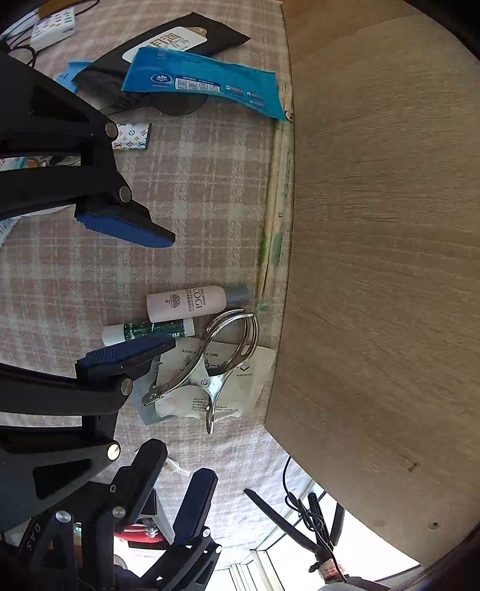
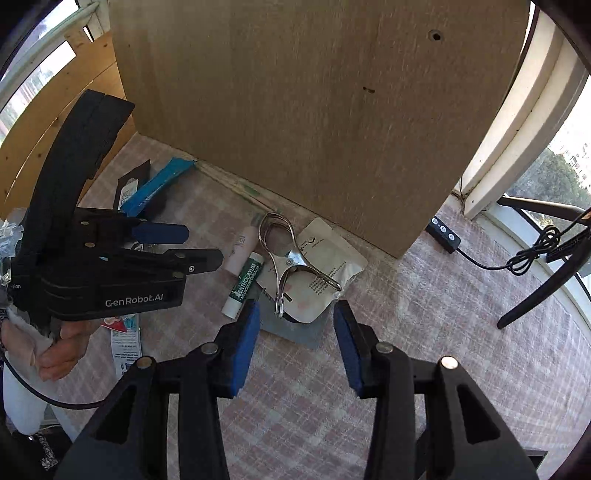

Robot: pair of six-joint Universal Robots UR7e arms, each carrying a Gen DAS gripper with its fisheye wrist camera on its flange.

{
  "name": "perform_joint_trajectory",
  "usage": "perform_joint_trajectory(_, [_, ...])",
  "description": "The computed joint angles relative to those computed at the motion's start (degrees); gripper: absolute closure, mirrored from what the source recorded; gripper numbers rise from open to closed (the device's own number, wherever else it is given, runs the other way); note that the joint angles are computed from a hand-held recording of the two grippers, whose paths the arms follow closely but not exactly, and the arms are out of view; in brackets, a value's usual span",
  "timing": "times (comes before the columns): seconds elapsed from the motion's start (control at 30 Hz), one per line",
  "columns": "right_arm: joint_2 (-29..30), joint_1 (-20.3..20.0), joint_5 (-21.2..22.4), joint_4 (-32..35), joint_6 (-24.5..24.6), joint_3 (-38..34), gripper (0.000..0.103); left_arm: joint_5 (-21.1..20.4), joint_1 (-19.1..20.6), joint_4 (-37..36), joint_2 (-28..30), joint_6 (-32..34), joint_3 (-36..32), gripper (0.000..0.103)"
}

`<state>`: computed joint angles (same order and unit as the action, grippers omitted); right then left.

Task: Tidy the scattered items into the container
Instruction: 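Move both grippers toward the steel scissors and pink bottle by the wooden board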

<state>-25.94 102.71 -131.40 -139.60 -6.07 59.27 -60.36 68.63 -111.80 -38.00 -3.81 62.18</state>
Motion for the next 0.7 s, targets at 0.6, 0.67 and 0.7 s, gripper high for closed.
perform_joint_trajectory(0.6, [9.5, -2.2, -0.6, 8.6, -7.7, -14.6, 0.052, 1.2, 1.0, 0.9, 4.3, 0.6, -3.6, 0.059])
perform_joint_trajectory(0.67, [10.0, -2.5, -0.6, 8.4, -7.0, -15.1, 0.052, 2.0, 0.9, 0.8, 4.6, 0.7, -3.6, 0.062])
perform_joint_trajectory(0.7, [10.1, -2.7, -0.3, 8.7, -6.5, -15.4, 0.052, 2.3, 0.8, 0.6, 4.8, 0.8, -3.7, 0.064])
